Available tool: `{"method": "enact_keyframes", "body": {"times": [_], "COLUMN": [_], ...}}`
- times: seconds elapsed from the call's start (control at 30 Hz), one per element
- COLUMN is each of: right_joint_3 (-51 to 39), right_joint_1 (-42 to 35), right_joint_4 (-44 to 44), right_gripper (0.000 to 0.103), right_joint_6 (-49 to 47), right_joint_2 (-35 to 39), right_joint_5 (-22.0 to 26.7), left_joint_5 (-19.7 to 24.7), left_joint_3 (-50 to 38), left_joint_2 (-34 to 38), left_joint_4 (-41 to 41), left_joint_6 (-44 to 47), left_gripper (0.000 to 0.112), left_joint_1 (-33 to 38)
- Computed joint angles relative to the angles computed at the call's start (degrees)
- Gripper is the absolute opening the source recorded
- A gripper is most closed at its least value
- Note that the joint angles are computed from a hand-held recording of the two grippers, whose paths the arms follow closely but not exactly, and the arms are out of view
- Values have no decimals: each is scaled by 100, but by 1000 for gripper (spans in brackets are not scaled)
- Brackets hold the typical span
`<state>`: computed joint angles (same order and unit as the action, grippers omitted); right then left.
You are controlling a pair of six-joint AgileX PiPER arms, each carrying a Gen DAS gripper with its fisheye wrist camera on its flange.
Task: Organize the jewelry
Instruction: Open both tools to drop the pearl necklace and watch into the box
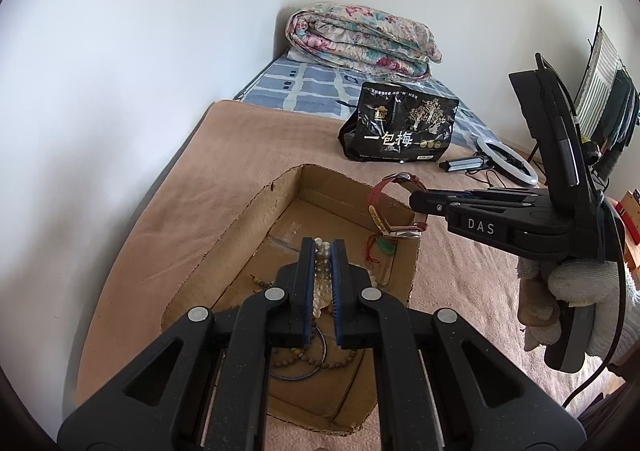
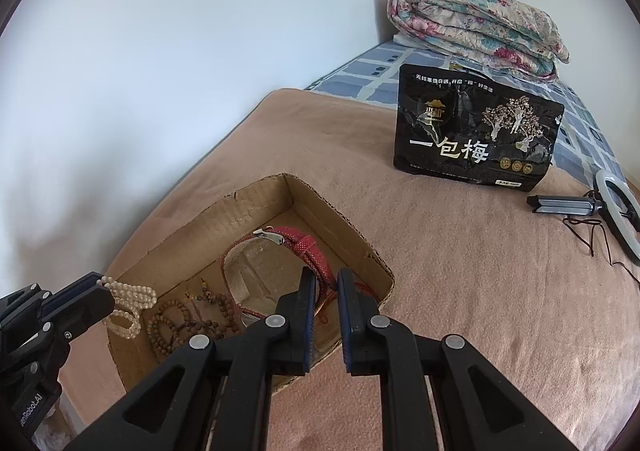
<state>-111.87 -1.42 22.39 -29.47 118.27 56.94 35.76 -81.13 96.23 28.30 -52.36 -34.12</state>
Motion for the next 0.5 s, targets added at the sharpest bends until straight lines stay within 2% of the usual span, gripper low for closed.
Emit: {"method": "enact_keyframes", "body": {"times": [0.2,0.27,0.33,0.37,0.43,0.5], "right_joint_3": [-203,-213,-156,-68,16,52], "right_joint_1": [67,96,127,138,117,111], "right_joint_4": [13,-24,-87,-130,-77,-96], "right_gripper": [10,16,38,43,59,62], "right_joint_6": [41,85,169,207,180,200], "right_joint_2": [169,179,144,85,10,-46], "right_joint_5": [108,101,18,-94,-195,-247], "left_joint_5": [33,36,23,29,-25,-128], "left_joint_3": [-13,-6,6,8,62,177], "left_joint_2": [3,1,7,5,-27,-103], "left_joint_4": [27,113,105,76,60,155], "left_joint_6": [-47,-129,-132,-112,-154,-312], "left_gripper": [5,5,6,8,44,49], "left_joint_1": [-1,-16,-8,5,27,31]}}
